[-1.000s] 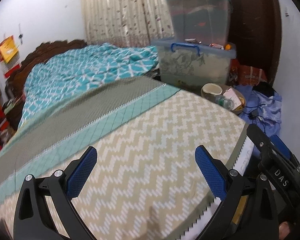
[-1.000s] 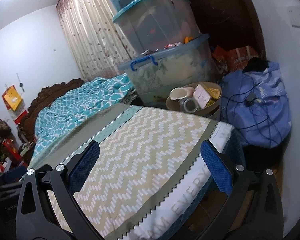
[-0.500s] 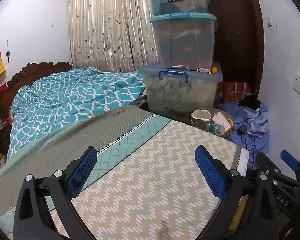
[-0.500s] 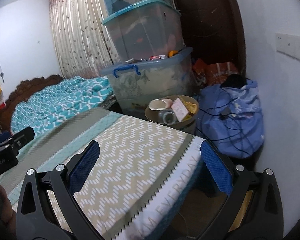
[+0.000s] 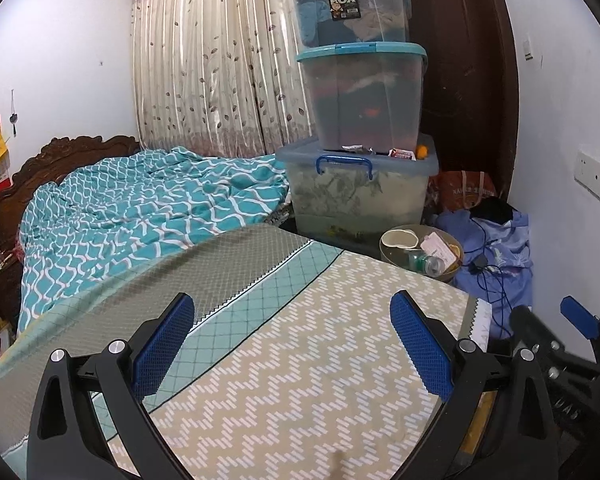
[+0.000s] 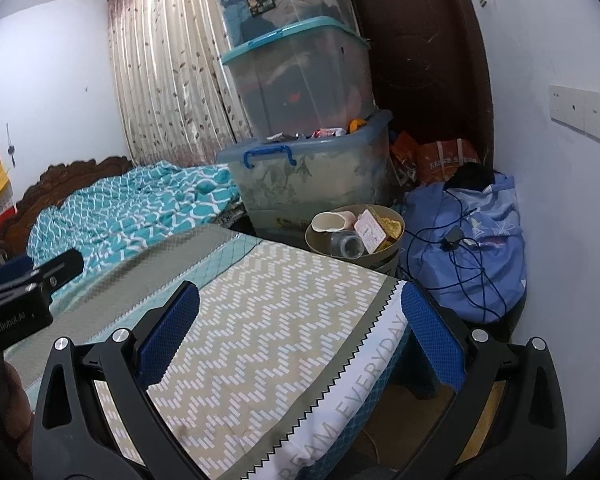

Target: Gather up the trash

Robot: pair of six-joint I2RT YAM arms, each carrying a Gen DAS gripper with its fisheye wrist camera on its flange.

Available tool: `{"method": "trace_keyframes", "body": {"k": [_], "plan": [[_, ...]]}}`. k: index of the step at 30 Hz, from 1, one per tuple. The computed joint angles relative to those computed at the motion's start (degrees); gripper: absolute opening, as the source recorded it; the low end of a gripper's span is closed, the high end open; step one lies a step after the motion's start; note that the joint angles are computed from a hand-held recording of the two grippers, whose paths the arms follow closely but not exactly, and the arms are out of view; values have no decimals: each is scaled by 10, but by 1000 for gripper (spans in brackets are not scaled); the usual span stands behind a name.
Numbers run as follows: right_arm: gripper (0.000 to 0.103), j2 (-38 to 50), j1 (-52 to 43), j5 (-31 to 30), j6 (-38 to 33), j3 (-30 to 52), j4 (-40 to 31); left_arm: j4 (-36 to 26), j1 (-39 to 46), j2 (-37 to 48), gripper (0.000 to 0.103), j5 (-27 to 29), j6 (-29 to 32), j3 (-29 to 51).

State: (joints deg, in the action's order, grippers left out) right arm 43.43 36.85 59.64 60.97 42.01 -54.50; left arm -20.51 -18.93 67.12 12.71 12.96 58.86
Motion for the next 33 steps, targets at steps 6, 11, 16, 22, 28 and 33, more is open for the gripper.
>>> {"method": "trace_keyframes", "body": {"k": [6,11,16,22,28,33], "plan": [[100,16,22,5,20,15,-23,-4,4,-9,95,0,10,1],[100,26,44,14,53,27,-51,-10,2,-24,95,0,13,-2],[100,46,77,38,104,48,-97,-19,13,-29,95,19,13,3],[100,68,108,65,159,68,-148,-26,27,-31,95,44,14,9],[100,75,121,78,195,80,-179,-41,26,-27,95,48,17,18],[100,64,110,70,166,76,-160,-45,15,-28,95,37,19,18]]}}
